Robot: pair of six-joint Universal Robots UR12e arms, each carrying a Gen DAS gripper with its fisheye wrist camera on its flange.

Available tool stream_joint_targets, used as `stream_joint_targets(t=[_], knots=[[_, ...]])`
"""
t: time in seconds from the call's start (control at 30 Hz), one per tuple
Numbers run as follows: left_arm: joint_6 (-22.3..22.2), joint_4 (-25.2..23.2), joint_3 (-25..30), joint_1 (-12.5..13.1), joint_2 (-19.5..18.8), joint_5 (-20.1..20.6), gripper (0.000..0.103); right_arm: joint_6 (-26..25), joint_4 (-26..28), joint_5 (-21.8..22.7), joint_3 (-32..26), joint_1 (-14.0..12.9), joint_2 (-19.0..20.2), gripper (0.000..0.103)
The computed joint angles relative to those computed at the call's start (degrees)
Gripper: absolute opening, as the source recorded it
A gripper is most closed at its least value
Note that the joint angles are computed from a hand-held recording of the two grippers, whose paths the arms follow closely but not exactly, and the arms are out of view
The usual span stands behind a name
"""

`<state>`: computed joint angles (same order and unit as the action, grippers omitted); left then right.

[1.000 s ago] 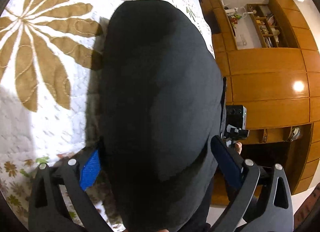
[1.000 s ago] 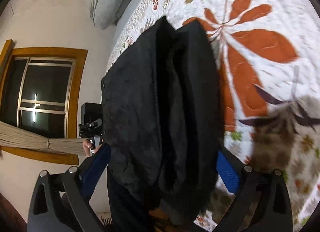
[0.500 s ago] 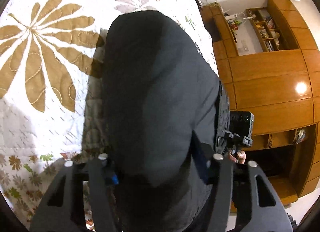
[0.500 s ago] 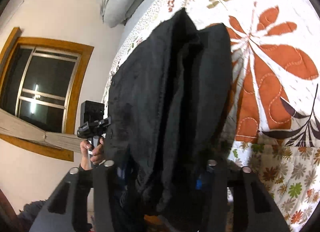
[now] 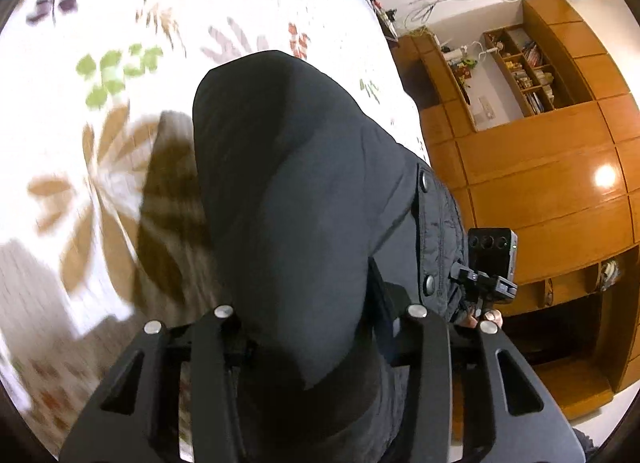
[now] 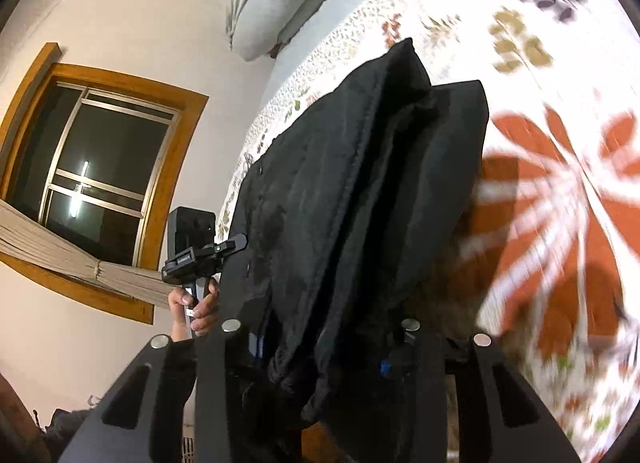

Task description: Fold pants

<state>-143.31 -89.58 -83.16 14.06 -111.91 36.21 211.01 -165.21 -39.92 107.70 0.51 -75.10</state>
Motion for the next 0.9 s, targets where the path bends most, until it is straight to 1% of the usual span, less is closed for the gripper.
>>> stream_joint_targets(t=[0.13, 0.17, 0.2, 0.23, 0.33, 0.43, 0.47, 0.5, 0.53, 0.57, 0.63, 0.7, 0.73, 0.77, 0.8, 0.83, 0.87, 0.9], knots=[[-5.30, 4.19, 5.70, -0.43, -3.69, 0.21, 0.043, 0.45, 1.04, -1.04, -7.47, 0.63, 4.55, 0.039], [-7.16, 5.10, 8.22, -0.55, -5.35, 0.35, 0.042, 0.29, 1.80, -1.22, -9.46, 0.80, 5.74, 0.038], [-8.07, 5.57, 9.46, -0.61, -6.18, 0.43, 0.042, 0.26, 2.45, -1.51, -11.80, 1.00, 7.19, 0.038], [-9.49, 6.17, 11.82, -0.74, -7.73, 0.85, 0.042, 0.32, 2.88, -1.78, -13.51, 1.21, 8.26, 0.038], [-12.49, 6.21, 19.30, -1.11, -12.70, 2.34, 0.042, -0.55, 5.73, -2.72, -20.43, 1.81, 12.53, 0.038], [-15.50, 6.38, 25.07, -1.31, -16.94, 3.53, 0.042, -1.55, 9.14, -3.27, -27.04, 2.33, 16.85, 0.038], [-16.52, 6.07, 26.99, -1.39, -18.44, 4.43, 0.043, -2.39, 11.01, -3.59, -29.49, 2.54, 18.46, 0.038], [-17.15, 6.05, 27.99, -1.47, -19.33, 5.45, 0.043, -2.42, 12.62, -3.92, -31.61, 2.70, 19.99, 0.038], [-18.29, 5.94, 29.35, -1.64, -20.52, 7.20, 0.046, -3.08, 14.75, -4.25, -33.55, 2.88, 21.38, 0.038], [-18.75, 5.68, 30.14, -1.70, -21.32, 8.07, 0.048, -3.38, 16.32, -4.64, -34.89, 3.11, 22.40, 0.039], [-18.37, 4.84, 31.00, -1.46, -22.28, 7.46, 0.051, -3.10, 17.52, -5.10, -36.60, 3.35, 24.09, 0.041], [-17.28, 4.67, 30.81, -1.28, -22.35, 6.82, 0.053, -3.57, 18.13, -4.75, -36.85, 2.93, 24.62, 0.048], [-16.94, 4.55, 30.70, -1.10, -22.37, 6.59, 0.055, -4.21, 18.59, -4.68, -36.54, 2.79, 24.57, 0.050], [-17.24, 4.90, 30.35, -0.87, -22.22, 6.30, 0.058, -4.79, 19.64, -4.43, -36.50, 2.71, 24.55, 0.056], [-17.81, 5.97, 29.45, -0.67, -21.77, 6.00, 0.060, -4.99, 20.41, -4.34, -36.49, 2.51, 24.47, 0.060], [-20.27, 9.10, 27.69, -0.18, -20.80, 5.16, 0.066, -4.58, 19.93, -4.94, -35.73, 2.47, 23.88, 0.060], [-22.22, 11.48, 25.80, 0.36, -19.80, 3.60, 0.082, -4.23, 19.55, -5.29, -35.47, 2.41, 23.50, 0.064], [-23.41, 12.70, 24.96, 0.77, -19.34, 2.17, 0.091, -3.54, 18.39, -5.45, -34.48, 2.26, 22.78, 0.069]])
